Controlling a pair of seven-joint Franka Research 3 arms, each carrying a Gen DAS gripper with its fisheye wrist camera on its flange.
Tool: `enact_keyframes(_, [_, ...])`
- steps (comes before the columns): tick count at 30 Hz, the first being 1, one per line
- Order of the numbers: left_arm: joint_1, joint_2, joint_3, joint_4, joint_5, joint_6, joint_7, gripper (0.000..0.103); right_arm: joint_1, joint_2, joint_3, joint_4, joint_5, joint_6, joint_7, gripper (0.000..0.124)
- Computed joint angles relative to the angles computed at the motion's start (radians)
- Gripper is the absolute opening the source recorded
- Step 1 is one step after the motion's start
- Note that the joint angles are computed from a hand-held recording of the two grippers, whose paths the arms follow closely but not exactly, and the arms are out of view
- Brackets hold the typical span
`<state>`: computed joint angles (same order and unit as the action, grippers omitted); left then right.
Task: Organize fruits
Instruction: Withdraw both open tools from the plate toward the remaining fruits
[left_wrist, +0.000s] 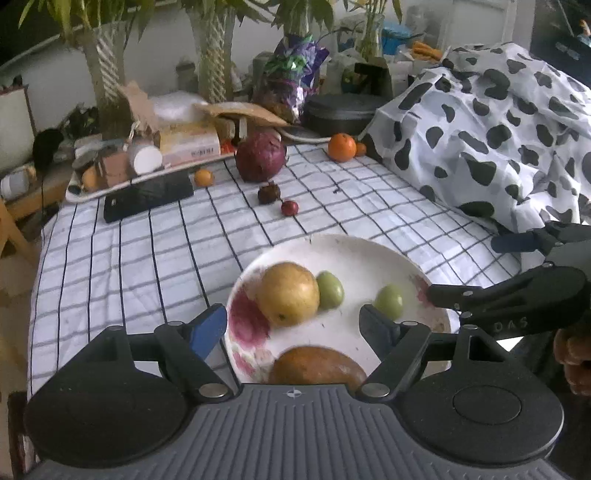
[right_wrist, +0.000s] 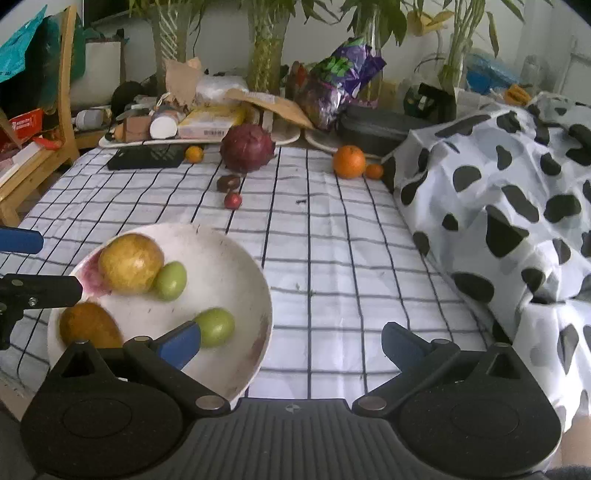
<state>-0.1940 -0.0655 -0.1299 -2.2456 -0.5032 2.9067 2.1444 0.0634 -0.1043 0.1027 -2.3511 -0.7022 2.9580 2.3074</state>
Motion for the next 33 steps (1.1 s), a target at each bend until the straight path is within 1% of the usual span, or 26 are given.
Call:
enact_keyframes(3, [-0.007, 0.031, 0.002, 0.034, -0.095, 0.009, 0.103, 0.078, -0.015, 0.022, 0.000, 0.028, -0.074, 0.008, 0.067, 0.103])
enact_keyframes(5, [0.001, 0.056, -0.008, 0.059, -0.145, 0.014, 0.162, 0.078, -0.016, 0.039, -0.010, 0.048, -0.119, 0.015, 0.106, 0.103])
enact_keyframes(7, [0.017, 0.080, -0.025, 0.087, -0.210, 0.014, 0.235, 0.078, -0.011, 0.057, -0.026, 0.069, -0.156, 0.019, 0.136, 0.103])
enact_keyframes(9, [0.040, 0.109, -0.043, 0.124, -0.241, -0.008, 0.278, 0.078, -0.001, 0.077, -0.046, 0.091, -0.178, 0.025, 0.159, 0.103])
enact_keyframes(11, [0.066, 0.126, -0.067, 0.152, -0.325, -0.023, 0.375, 0.078, 0.011, 0.100, -0.068, 0.110, -0.173, 0.043, 0.162, 0.103])
enact_keyframes(13, [0.085, 0.153, -0.083, 0.185, -0.355, -0.034, 0.419, 0.077, 0.027, 0.123, -0.088, 0.128, -0.127, 0.056, 0.128, 0.103])
enact_keyframes(16, [0.114, 0.188, -0.105, 0.226, -0.385, -0.044, 0.454, 0.077, 0.051, 0.161, -0.109, 0.151, -0.003, 0.083, 0.007, 0.103])
enact_keyframes(19, [0.135, 0.218, -0.116, 0.258, -0.361, -0.065, 0.421, 0.077, 0.082, 0.192, -0.136, 0.180, 0.031, 0.095, -0.056, 0.103])
enact_keyframes(22, [0.163, 0.242, -0.129, 0.293, -0.350, -0.118, 0.394, 0.077, 0.112, 0.219, -0.162, 0.206, 0.057, 0.104, -0.112, 0.103])
enact_keyframes(25, [0.179, 0.265, -0.137, 0.321, -0.330, -0.148, 0.386, 0.077, 0.118, 0.242, -0.158, 0.224, 0.152, 0.116, -0.218, 0.103])
enact_keyframes(29, [0.189, 0.302, -0.145, 0.360, -0.269, -0.153, 0.352, 0.077, 0.122, 0.273, -0.152, 0.254, 0.268, 0.116, -0.334, 0.103])
enact_keyframes(33, [0.204, 0.345, -0.158, 0.409, -0.208, -0.150, 0.305, 0.077, 0.104, 0.309, -0.122, 0.292, 0.403, 0.109, -0.467, 0.096])
